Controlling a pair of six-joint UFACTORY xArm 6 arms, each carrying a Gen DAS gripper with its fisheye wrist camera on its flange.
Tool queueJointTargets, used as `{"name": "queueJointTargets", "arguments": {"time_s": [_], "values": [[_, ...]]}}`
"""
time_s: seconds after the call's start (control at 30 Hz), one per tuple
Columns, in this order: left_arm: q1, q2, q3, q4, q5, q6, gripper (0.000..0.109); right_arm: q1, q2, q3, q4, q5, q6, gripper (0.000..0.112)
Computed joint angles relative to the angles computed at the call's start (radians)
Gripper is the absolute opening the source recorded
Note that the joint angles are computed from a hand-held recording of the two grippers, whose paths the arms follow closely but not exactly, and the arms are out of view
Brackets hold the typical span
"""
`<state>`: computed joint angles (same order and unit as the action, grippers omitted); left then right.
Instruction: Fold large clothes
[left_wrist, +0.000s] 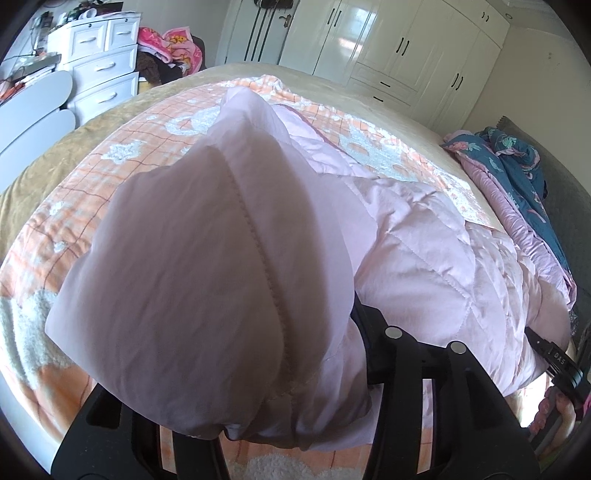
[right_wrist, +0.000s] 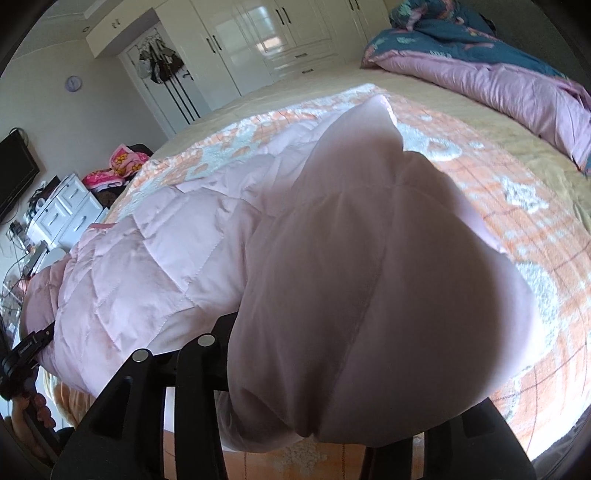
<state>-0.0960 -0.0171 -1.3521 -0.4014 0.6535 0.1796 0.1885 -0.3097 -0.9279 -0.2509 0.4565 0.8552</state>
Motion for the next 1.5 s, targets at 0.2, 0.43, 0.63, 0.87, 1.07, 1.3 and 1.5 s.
{"name": "queueJointTargets", "arguments": {"time_s": [0.2,0.43,0.63,0.87,1.07,1.3,1.5], "values": [[-0.001,-0.007,0.014,0.006,-0.001,-0.011,0.044,-0.016,-0.014,0.025,0.072,0.007,0.020,0.067],[0.016,-0.017,0.008,-0.011,0.044,-0.004,0.061,-0.005,-0.082,0.044,0.050,0.053,0.067,0.083],[0.038,-0.053,0.026,-0.039,0.078,0.011,0.072,0.029,-0.157,0.058,-0.022,0.133,0.116,0.090],[0.071,-0.140,0.072,-0.056,0.121,0.049,0.081,0.109,-0.262,0.046,-0.228,0.246,0.229,0.098],[0.077,-0.247,0.129,-0.057,0.087,0.093,0.093,0.214,-0.303,-0.020,-0.365,0.328,0.267,0.099],[0.057,-0.337,0.138,-0.071,0.087,0.108,0.094,0.355,-0.315,-0.083,-0.507,0.406,0.292,0.099],[0.011,-0.429,0.200,-0.038,0.059,0.095,0.094,0.469,-0.331,-0.109,-0.630,0.471,0.327,0.099]]}}
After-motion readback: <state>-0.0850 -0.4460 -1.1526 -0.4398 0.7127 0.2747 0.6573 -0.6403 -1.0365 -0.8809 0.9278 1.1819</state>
